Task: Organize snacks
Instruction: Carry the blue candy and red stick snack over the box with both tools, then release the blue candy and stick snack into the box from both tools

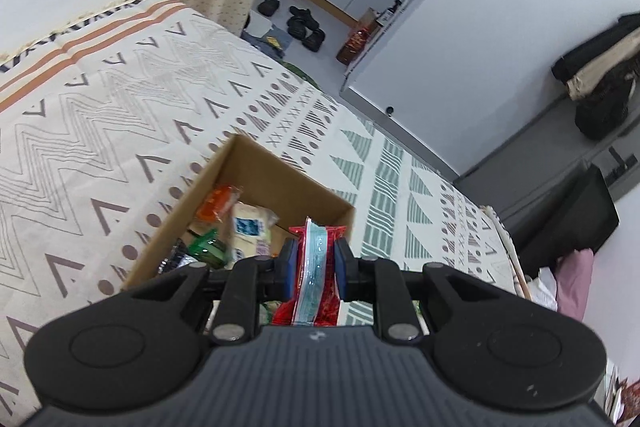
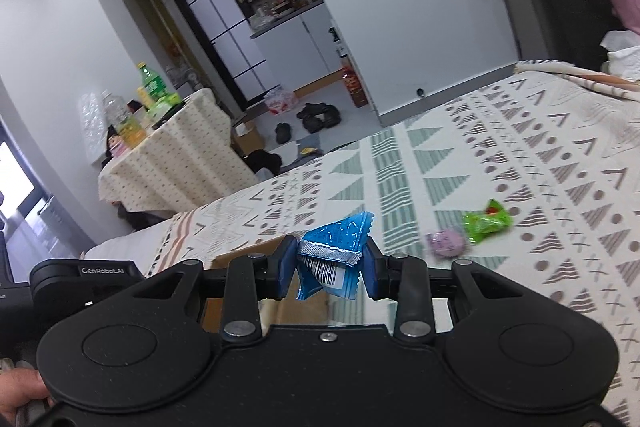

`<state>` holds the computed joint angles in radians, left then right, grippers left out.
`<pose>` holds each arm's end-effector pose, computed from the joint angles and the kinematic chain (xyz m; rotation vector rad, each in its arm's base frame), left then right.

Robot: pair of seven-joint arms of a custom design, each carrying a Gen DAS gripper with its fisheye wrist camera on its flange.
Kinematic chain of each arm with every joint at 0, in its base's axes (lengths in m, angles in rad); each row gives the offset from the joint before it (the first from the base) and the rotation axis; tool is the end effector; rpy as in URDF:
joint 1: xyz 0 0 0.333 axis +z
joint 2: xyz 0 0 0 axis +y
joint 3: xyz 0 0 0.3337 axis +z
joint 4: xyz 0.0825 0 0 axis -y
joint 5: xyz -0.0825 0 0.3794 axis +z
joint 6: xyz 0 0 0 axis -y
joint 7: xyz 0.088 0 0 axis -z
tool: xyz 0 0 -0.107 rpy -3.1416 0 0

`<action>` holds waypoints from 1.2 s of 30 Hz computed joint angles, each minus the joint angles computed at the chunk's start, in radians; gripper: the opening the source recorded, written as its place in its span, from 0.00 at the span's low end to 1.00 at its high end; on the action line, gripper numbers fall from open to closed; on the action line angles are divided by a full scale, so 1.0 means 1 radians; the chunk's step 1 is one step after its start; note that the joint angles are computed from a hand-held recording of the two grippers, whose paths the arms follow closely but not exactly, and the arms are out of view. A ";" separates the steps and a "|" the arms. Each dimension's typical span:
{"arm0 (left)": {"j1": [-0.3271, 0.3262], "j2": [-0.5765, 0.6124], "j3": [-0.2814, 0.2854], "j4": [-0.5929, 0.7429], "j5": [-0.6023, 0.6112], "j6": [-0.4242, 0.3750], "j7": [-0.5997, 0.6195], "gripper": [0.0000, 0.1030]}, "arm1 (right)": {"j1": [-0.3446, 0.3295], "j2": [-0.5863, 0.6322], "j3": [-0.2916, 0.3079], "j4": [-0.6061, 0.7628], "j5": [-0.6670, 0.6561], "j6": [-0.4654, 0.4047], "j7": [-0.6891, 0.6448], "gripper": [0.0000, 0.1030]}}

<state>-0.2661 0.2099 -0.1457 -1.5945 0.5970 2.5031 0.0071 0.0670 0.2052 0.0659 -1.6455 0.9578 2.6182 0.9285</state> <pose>0.6201 -0.2636 0.6096 -2.4252 0.9685 -1.0567 0.6681 0.0661 0.5922 -1.5705 1.4166 -0.2407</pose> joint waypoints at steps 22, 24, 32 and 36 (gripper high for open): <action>0.057 -0.025 0.032 -0.110 0.003 0.096 -0.153 0.18 | 0.067 0.123 0.055 0.114 -0.104 -0.019 0.046 0.33; 0.064 -0.021 0.029 -0.110 -0.007 0.096 -0.148 0.19 | 0.069 0.140 0.058 0.134 -0.117 -0.023 0.060 0.33; 0.064 -0.006 0.024 -0.085 -0.026 0.039 -0.128 0.25 | 0.070 0.203 0.085 0.219 -0.147 -0.032 0.078 0.37; 0.060 0.008 0.019 -0.056 -0.047 -0.023 -0.104 0.44 | 0.074 0.205 0.086 0.221 -0.163 -0.011 0.080 0.51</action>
